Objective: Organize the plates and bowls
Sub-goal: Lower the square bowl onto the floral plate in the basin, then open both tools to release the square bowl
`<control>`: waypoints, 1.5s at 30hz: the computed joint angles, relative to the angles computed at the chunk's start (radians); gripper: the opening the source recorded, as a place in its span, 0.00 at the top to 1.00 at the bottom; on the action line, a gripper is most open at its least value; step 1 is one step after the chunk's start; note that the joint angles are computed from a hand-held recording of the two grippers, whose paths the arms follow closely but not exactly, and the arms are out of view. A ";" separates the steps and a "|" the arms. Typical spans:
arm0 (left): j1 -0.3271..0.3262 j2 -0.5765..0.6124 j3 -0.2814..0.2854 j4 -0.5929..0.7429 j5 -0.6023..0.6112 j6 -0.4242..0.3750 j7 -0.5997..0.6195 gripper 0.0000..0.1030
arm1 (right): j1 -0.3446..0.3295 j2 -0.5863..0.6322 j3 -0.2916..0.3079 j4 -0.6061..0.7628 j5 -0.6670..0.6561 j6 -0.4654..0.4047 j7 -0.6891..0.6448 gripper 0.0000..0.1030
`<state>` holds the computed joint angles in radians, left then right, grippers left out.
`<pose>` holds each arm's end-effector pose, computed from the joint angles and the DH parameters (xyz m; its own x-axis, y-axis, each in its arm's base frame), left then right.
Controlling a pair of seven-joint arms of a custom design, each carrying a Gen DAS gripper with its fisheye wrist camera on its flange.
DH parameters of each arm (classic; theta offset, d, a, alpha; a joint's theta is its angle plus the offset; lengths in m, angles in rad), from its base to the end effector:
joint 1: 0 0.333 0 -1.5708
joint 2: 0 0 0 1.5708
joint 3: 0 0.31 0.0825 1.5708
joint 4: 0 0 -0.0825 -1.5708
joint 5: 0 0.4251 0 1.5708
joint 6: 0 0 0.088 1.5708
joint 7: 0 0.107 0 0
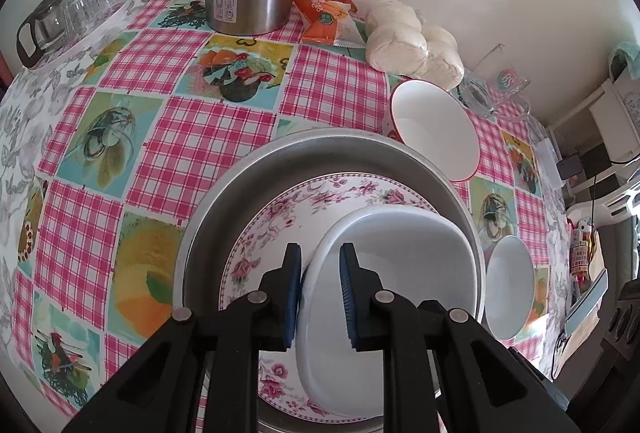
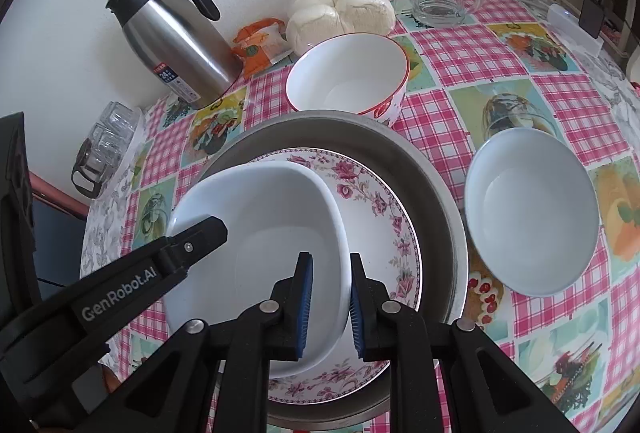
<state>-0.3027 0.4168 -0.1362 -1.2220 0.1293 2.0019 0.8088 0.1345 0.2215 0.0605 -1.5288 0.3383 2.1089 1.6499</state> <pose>0.6913 -0.2919 0.5700 0.2721 -0.9427 0.1932 -0.8948 -0.3217 -0.3096 0.6864 0.1473 0.5563 0.0473 -0.9305 -0.3633 -0.9540 0.0658 -0.2927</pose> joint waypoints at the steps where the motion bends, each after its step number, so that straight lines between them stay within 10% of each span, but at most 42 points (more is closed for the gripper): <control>1: 0.001 0.000 0.000 0.000 -0.002 -0.001 0.000 0.82 | 0.000 0.001 0.000 0.001 0.000 -0.001 -0.001 0.81; 45: -0.012 -0.045 0.010 -0.007 0.077 0.020 -0.024 0.57 | -0.005 -0.017 0.001 0.029 0.025 0.023 -0.050 0.78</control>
<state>-0.3149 0.3719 -0.1261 -1.2292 0.2066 2.0221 0.7845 0.1297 0.2041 0.0614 -1.4998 0.3634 2.1323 1.6000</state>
